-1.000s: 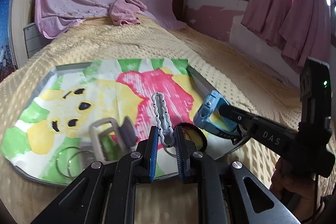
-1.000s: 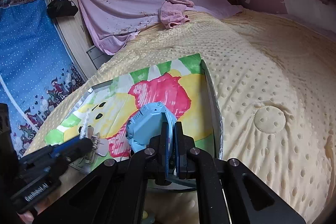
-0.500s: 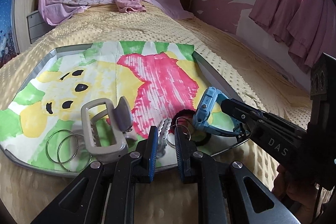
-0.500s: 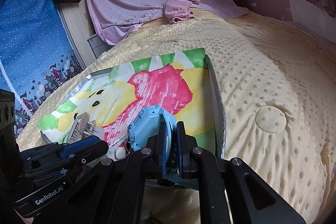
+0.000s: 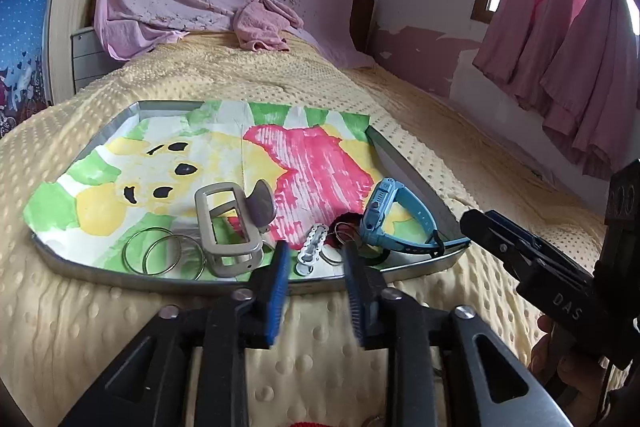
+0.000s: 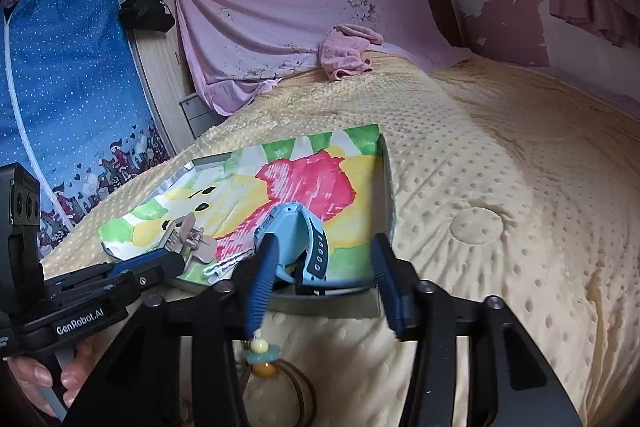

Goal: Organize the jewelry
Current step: 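Lower the white chain piece and blue smartwatch into the tray with both tools, then withdraw both open tools from the tray toward the remaining jewelry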

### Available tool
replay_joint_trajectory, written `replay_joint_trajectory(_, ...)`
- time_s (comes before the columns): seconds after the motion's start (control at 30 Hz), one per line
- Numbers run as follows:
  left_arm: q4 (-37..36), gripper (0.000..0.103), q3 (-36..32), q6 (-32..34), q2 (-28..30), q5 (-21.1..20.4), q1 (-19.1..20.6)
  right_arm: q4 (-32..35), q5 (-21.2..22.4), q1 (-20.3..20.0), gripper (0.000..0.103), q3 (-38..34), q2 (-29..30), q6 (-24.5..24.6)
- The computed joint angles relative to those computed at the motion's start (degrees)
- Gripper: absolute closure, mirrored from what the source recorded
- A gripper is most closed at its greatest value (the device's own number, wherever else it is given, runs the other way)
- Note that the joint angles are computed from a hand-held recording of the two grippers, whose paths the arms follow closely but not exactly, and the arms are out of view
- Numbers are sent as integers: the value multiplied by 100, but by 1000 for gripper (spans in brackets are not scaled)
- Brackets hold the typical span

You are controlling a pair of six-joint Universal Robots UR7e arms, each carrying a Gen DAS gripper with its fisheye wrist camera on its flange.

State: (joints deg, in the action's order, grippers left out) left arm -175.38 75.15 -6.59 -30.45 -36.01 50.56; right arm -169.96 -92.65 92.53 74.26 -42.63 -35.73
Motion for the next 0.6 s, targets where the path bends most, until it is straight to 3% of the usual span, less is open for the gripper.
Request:
replay_joint_trajectory(0.07,-430,28,94,163,32,237,-78,-108,17,1,44,130,-91,-51)
replay_joint_trajectory(0.13,-952,27,157,491,82,391,-142,-176,46,5,33,248,-180,-82)
replay_joint_trajectory(0.23,-1131,27,285,561,23,503,-207,-319,117,5,26,441,-309,-121)
replay_joint_trajectory(0.33,-1547,21,444,778,-16,604,-283,-527,204,11,15,693,-464,-147)
replay_joint_trajectory(0.47,-2444,6,645,1424,9,839,-435,-790,367,-1,11,1045,-690,-181)
replay_joint_trajectory(0.6,-3247,0,855,1973,6,970,-577,-1047,485,-9,3,1380,-885,-233)
